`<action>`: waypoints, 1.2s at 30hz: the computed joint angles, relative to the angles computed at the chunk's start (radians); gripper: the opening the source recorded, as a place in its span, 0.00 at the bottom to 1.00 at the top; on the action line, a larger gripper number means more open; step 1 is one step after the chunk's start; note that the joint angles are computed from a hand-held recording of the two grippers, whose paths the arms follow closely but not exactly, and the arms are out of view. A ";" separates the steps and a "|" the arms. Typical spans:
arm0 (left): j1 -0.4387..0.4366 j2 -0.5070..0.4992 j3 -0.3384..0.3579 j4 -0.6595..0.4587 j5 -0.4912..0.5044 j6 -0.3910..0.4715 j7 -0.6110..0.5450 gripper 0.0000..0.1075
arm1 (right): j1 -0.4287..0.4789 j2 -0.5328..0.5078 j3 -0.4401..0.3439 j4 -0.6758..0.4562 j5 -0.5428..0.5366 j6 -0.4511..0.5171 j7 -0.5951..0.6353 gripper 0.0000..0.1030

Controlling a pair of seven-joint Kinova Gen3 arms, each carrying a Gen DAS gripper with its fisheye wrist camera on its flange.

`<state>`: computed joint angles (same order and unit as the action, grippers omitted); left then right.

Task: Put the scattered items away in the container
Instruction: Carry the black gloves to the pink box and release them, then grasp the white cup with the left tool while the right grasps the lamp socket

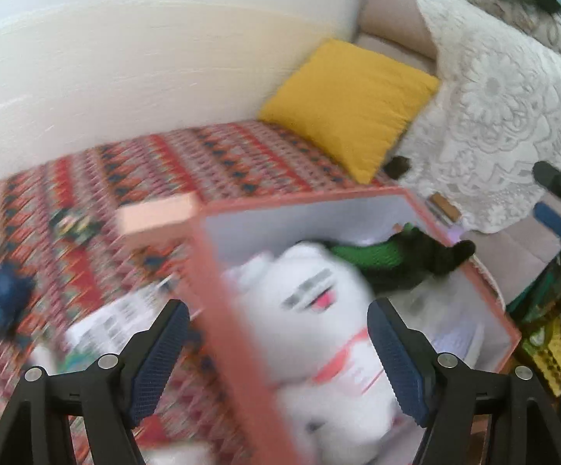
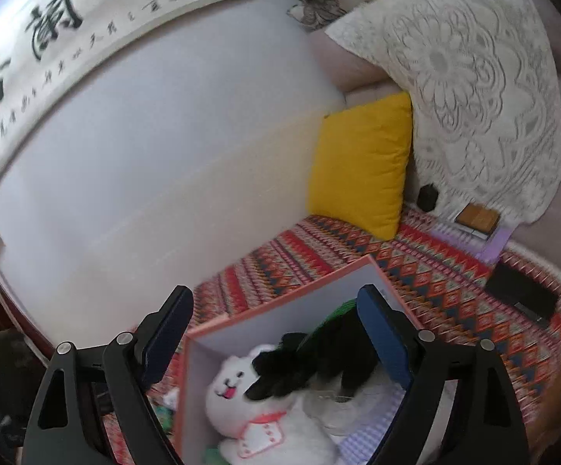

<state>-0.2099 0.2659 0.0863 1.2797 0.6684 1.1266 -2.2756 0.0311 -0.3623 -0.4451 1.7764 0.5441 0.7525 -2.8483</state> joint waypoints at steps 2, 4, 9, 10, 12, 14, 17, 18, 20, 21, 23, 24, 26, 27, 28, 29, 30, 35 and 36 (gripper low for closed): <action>-0.049 -0.017 -0.028 0.073 0.012 -0.024 -0.046 0.74 | 0.001 0.010 -0.017 -0.012 0.003 0.027 -0.004 0.85; -0.093 -0.025 -0.052 0.137 0.021 -0.042 -0.095 0.74 | -0.002 0.020 -0.027 -0.020 -0.005 0.010 0.006 0.85; -0.141 -0.007 -0.072 0.286 0.038 -0.050 -0.165 0.74 | 0.033 0.065 -0.142 -0.087 -0.014 -0.010 0.041 0.85; -0.129 -0.008 -0.065 0.305 0.037 -0.065 -0.173 0.74 | 0.019 0.082 -0.164 -0.103 0.011 0.003 0.028 0.85; -0.106 -0.006 -0.052 0.341 0.036 -0.096 -0.190 0.74 | -0.006 0.131 -0.219 -0.146 0.066 0.022 0.012 0.85; -0.082 -0.002 -0.033 0.364 0.035 -0.127 -0.203 0.74 | -0.034 0.178 -0.258 -0.187 0.103 0.037 0.011 0.85; -0.009 0.037 -0.026 0.332 -0.024 -0.169 -0.132 0.74 | -0.080 0.255 -0.295 -0.235 0.158 0.058 0.000 0.85; 0.013 0.053 -0.024 0.325 -0.049 -0.191 -0.105 0.74 | -0.120 0.289 -0.291 -0.255 0.185 0.081 -0.001 0.85; 0.060 0.072 -0.048 0.324 -0.059 -0.238 -0.074 0.71 | -0.168 0.343 -0.290 -0.286 0.214 0.111 0.009 0.85; 0.056 0.076 -0.042 0.330 -0.040 -0.261 -0.083 0.57 | -0.183 0.370 -0.293 -0.303 0.219 0.124 0.023 0.85; -0.008 0.059 0.001 0.357 0.009 -0.286 -0.149 0.56 | -0.207 0.413 -0.284 -0.323 0.203 0.116 0.058 0.85; -0.049 0.042 0.025 0.369 0.031 -0.289 -0.190 0.56 | -0.220 0.434 -0.271 -0.332 0.185 0.104 0.079 0.85; -0.099 -0.001 0.018 0.381 0.066 -0.266 -0.269 0.56 | -0.228 0.479 -0.257 -0.348 0.126 0.071 0.121 0.85; -0.139 -0.023 0.004 0.382 0.086 -0.230 -0.306 0.56 | -0.234 0.502 -0.249 -0.356 0.096 0.056 0.143 0.85; -0.176 -0.039 -0.018 0.379 0.102 -0.189 -0.340 0.56 | -0.250 0.523 -0.228 -0.359 0.059 0.027 0.167 0.85; -0.196 -0.048 -0.055 0.374 0.110 -0.162 -0.369 0.56 | -0.255 0.549 -0.221 -0.367 0.024 0.007 0.193 0.85; -0.223 -0.053 -0.082 0.366 0.111 -0.142 -0.392 0.56 | -0.280 0.594 -0.203 -0.392 -0.016 0.002 0.230 0.85; -0.348 0.007 -0.160 0.298 0.123 -0.065 -0.447 0.56 | -0.507 0.823 -0.033 -0.581 -0.121 0.091 0.414 0.79; -0.368 0.023 -0.162 0.293 0.129 -0.062 -0.449 0.56 | -0.549 0.869 0.002 -0.628 -0.135 0.108 0.453 0.70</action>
